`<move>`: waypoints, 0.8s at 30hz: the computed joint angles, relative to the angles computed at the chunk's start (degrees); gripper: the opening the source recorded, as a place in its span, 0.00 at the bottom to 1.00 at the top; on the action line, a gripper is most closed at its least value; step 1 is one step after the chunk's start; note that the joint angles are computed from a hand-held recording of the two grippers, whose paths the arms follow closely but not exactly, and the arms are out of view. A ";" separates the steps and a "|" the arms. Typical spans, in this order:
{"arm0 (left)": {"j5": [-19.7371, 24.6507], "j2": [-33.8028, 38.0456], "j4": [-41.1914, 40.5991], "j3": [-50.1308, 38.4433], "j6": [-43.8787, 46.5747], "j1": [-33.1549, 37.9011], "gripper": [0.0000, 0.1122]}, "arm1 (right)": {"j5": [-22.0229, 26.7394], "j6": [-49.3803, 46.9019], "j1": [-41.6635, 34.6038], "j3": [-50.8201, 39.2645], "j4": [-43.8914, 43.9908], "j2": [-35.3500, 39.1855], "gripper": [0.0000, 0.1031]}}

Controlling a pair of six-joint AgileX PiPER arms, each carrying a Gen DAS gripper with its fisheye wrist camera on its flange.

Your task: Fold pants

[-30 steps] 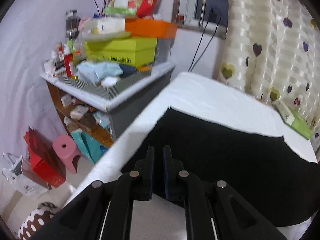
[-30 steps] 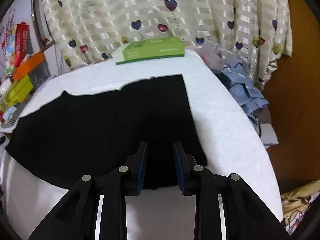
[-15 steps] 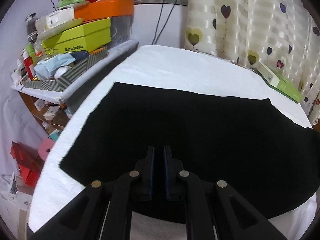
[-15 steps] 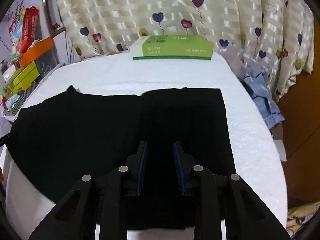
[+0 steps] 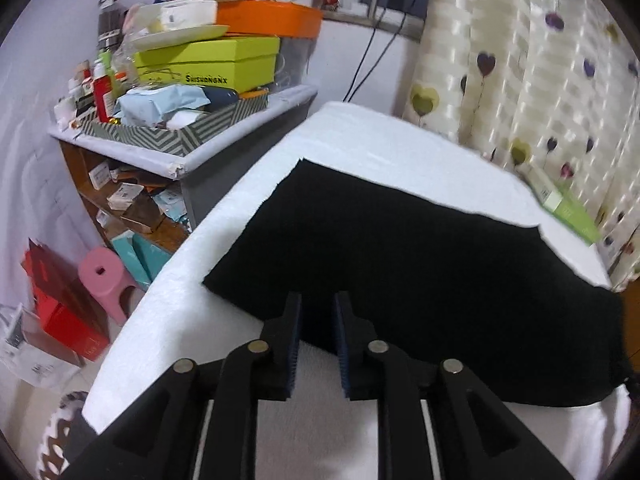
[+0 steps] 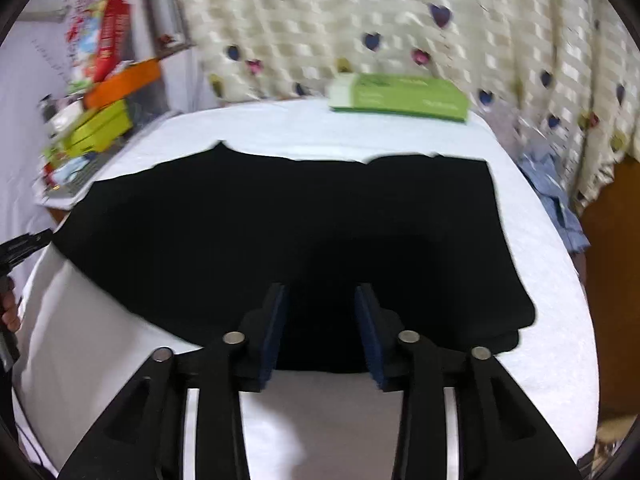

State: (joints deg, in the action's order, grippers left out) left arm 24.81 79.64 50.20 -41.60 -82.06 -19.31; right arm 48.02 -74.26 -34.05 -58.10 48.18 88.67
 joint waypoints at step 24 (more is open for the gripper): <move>-7.70 3.81 -3.19 0.23 2.68 10.63 0.52 | -1.76 -0.55 9.63 3.01 0.86 0.13 0.41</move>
